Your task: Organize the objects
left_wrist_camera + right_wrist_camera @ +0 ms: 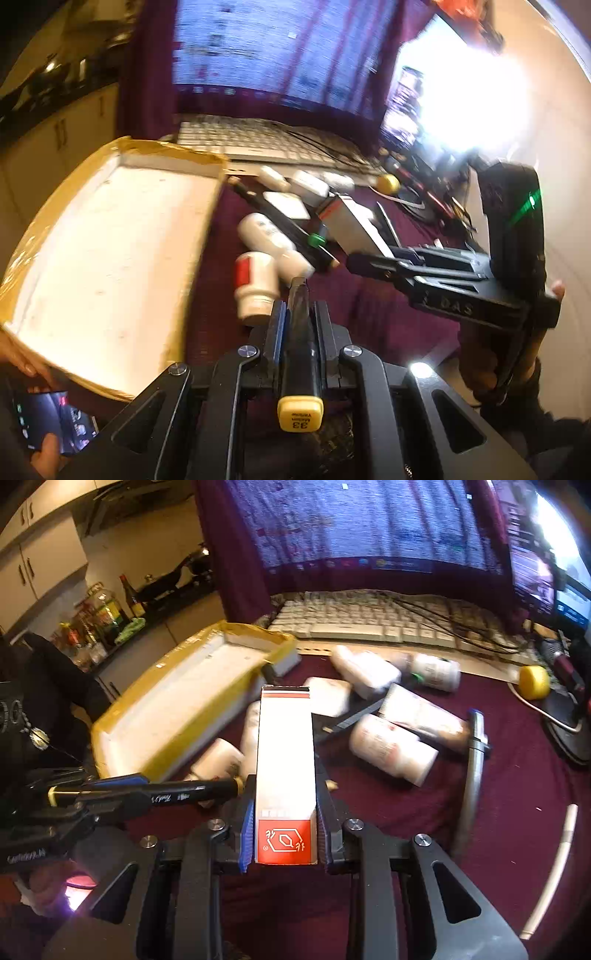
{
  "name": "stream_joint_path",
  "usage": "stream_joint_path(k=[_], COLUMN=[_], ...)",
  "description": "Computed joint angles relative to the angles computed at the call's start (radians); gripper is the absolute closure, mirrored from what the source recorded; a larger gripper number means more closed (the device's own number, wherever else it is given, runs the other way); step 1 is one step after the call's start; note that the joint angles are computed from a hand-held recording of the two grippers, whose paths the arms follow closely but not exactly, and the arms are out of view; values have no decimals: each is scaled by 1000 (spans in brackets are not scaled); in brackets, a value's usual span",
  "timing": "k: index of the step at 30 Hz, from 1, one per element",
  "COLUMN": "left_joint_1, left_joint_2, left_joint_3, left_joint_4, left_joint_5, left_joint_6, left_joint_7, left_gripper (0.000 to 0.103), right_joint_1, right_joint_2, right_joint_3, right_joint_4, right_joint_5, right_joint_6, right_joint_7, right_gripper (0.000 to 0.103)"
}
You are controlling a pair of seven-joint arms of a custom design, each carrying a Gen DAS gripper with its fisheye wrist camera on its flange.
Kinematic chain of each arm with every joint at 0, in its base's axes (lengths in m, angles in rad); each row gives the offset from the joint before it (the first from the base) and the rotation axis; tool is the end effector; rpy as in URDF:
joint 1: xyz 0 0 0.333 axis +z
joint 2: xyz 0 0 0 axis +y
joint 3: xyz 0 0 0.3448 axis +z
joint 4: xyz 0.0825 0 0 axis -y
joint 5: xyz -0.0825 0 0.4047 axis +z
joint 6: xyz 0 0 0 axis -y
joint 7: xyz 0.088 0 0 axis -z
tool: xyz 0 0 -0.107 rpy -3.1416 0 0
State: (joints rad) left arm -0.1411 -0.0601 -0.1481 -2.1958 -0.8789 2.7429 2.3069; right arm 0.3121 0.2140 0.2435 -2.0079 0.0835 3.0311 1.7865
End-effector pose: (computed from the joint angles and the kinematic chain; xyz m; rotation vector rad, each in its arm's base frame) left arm 0.5579 -0.1355 0.4853 -1.6240 2.2229 -1.1149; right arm 0.5720 0.3355 0.4660 -1.8378 1.4521 -0.2912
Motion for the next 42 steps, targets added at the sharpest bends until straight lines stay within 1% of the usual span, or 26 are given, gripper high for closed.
stream_joint_path(k=[2, 4, 5, 8, 9, 10, 13, 15, 16, 18, 19, 21, 23, 25, 27, 28, 30, 31, 33, 34, 36, 37, 38, 40, 42], left_joint_1=[9, 22, 28, 42, 45, 51, 63, 69, 72, 75, 76, 84, 91, 98, 104, 107, 111, 113, 117, 118, 112, 110, 109, 106, 100], left_joint_2=[7, 17, 19, 12, 9, 8, 12, 14, 12, 9, 12, 28, 42, 50, 66, 73, 86, 90, 99, 97, 95, 95, 94, 90, 86], left_joint_3=[10, 20, 24, 27, 28, 32, 36, 40, 41, 39, 37, 39, 36, 36, 33, 33, 30, 29, 23, 19, 16, 14, 11, 6, 1], left_joint_4=[14, 29, 31, 26, 24, 27, 34, 35, 33, 25, 25, 36, 33, 30, 32, 32, 28, 25, 30, 25, 14, 12, 11, 6, 7], left_joint_5=[-14, -37, -56, -115, -136, -150, -160, -208, -244, -266, -259, -244, -182, -154, -66, -43, 32, 62, 75, 82, 135, 155, 152, 154, 150], left_joint_6=[-19, -67, -84, -84, -78, -74, -68, -68, -54, -8, 21, 47, 101, 121, 136, 141, 152, 151, 151, 156, 172, 169, 166, 155, 145], left_joint_7=[-9, -2, 12, 47, 55, 55, 50, 77, 99, 103, 87, 36, -45, -84, -167, -180, -244, -277, -282, -281, -322, -337, -333, -323, -316], left_gripper=[91, 91, 91, 91, 91, 91, 91, 91, 91, 91, 91, 91, 91, 91, 91, 91, 91, 91, 91, 91, 91, 91, 91, 91, 91], right_joint_1=[-36, -4, 2, -51, -57, -52, -8, 7, 2, 19, 16, 27, 35, 45, 84, 106, 139, 150, 177, 181, 179, 180, 188, 206, 208], right_joint_2=[25, 40, 53, 92, 108, 112, 134, 149, 154, 164, 165, 188, 218, 255, 314, 348, 405, 419, 457, 469, 476, 469, 454, 431, 408], right_joint_3=[58, 32, 29, 98, 111, 109, 72, 62, 69, 55, 61, 59, 61, 64, 35, 18, -7, -16, -47, -52, -52, -57, -71, -99, -112], right_joint_4=[37, 63, 83, 143, 169, 176, 217, 237, 244, 262, 268, 311, 360, 418, 512, 566, 657, 678, 737, 754, 764, 753, 731, 709, 677], right_joint_5=[58, 30, 25, 97, 114, 121, 95, 86, 93, 79, 81, 76, 75, 80, 49, 28, -4, -16, -48, -54, -59, -67, -86, -124, -151], right_joint_6=[-6, -11, -24, -67, -83, -84, -101, -108, -114, -129, -137, -160, -182, -201, -251, -281, -332, -343, -381, -401, -437, -435, -428, -442, -444], right_joint_7=[-67, -46, -43, -125, -151, -161, -147, -138, -146, -136, -143, -148, -153, -154, -125, -107, -85, -73, -36, -24, -15, -15, -4, 32, 58], right_gripper=[78, 78, 78, 78, 78, 78, 78, 78, 78, 78, 78, 78, 78, 78, 78, 78, 78, 78, 78, 78, 78, 78, 78, 78, 78])
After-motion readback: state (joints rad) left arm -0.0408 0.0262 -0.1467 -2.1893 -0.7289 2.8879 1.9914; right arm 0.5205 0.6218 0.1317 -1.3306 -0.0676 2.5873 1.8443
